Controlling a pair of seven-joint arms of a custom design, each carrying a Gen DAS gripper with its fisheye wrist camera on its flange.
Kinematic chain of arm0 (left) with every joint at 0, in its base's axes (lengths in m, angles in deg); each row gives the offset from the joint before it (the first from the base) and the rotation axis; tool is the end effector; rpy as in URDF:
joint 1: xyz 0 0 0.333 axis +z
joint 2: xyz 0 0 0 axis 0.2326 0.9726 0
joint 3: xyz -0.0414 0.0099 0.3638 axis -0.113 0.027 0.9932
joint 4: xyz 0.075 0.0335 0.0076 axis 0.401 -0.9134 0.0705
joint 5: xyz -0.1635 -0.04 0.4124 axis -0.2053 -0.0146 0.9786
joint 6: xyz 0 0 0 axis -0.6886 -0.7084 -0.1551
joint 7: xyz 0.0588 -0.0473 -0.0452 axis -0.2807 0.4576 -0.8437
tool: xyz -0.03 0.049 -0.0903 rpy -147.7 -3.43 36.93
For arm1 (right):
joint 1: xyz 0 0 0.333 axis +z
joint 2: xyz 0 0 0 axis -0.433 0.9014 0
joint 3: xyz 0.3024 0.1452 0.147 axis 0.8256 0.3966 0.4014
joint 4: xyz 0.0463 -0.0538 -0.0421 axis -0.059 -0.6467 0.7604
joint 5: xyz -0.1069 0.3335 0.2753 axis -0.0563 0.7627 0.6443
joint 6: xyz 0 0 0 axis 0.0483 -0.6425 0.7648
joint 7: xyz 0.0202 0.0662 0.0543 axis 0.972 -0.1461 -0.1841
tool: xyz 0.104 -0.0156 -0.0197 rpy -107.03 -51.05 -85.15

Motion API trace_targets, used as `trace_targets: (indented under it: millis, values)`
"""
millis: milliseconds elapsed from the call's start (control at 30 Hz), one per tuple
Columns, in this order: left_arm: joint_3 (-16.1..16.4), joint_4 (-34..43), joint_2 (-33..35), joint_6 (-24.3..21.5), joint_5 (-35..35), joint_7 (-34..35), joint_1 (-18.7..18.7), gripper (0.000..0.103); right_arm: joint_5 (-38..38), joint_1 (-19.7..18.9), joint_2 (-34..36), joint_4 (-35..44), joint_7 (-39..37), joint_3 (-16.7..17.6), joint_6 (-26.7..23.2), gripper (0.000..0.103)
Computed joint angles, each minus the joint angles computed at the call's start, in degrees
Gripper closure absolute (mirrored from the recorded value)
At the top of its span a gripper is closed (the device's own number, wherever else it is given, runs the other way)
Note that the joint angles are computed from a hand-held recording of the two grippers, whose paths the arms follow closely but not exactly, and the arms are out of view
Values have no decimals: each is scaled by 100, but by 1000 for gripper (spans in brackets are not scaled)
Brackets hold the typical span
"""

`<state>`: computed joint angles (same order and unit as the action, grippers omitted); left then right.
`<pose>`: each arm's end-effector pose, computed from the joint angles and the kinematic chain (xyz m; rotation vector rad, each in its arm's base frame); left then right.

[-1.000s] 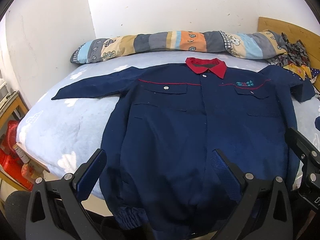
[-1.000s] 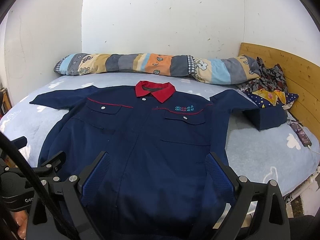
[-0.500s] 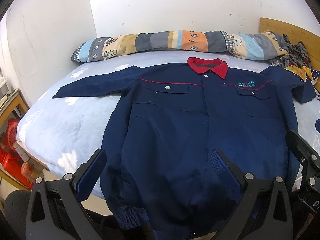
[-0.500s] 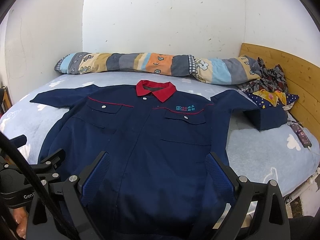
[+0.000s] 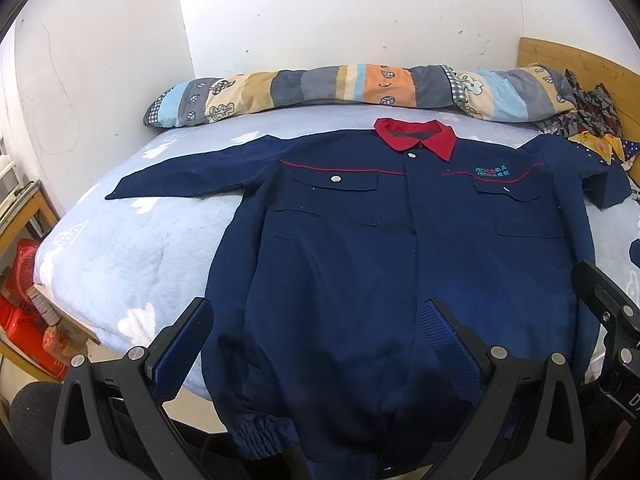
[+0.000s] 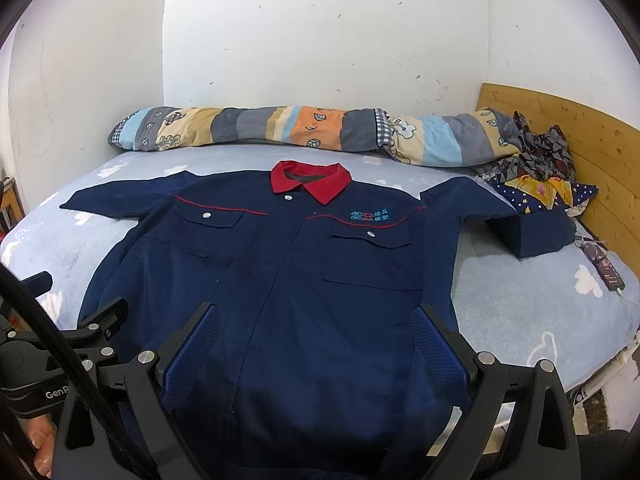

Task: Fold large clothes

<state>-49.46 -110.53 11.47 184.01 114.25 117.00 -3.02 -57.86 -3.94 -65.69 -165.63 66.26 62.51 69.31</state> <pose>0.6005 -0.3300 0.5850 -1.6146 1.7675 -0.6799 0.5825 0.3153 0.6095 -1.6227 1.7533 -0.9335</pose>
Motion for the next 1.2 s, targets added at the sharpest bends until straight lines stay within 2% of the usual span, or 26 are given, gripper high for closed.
trace_targets:
  millis: [433, 567, 700, 800, 900, 1000, 1067, 1167, 1200]
  values:
    - [4, 29, -1, 5, -96, 69, 25, 0, 79, -91, -113, -60, 82, -27, 90, 5]
    - [24, 179, 36, 21, -87, 147, 36, 0, -97, -263, -273, -53, 343, -57, 21, 5]
    - [68, 702, 268, -20, -141, 466, 49, 0, 219, -606, -534, -118, 435, -181, 216, 5]
    - [79, 1406, 675, -31, -558, 1204, 84, 0, 1104, -961, -679, -140, 27, -358, 371, 4]
    - [155, 2344, 1300, -100, -686, 1960, -23, 0, 2430, -1317, -761, -193, -721, -684, 658, 4]
    - [361, 2819, 1700, -60, -670, 2060, -203, 0, 4131, -1571, -741, -235, -1705, -1111, 945, 4]
    - [311, 3025, 1887, -253, -1104, 2264, -166, 0, 4972, -1748, -635, -181, -2267, -1307, 973, 5]
    - [140, 3372, 2135, -450, -1858, 2769, -70, 0, 5428, -2143, -430, -68, -2536, -1420, 1011, 11]
    - [140, 3459, 2197, -472, -1978, 2865, -88, 0, 5693, -2270, -295, 13, -2737, -1466, 1044, 16]
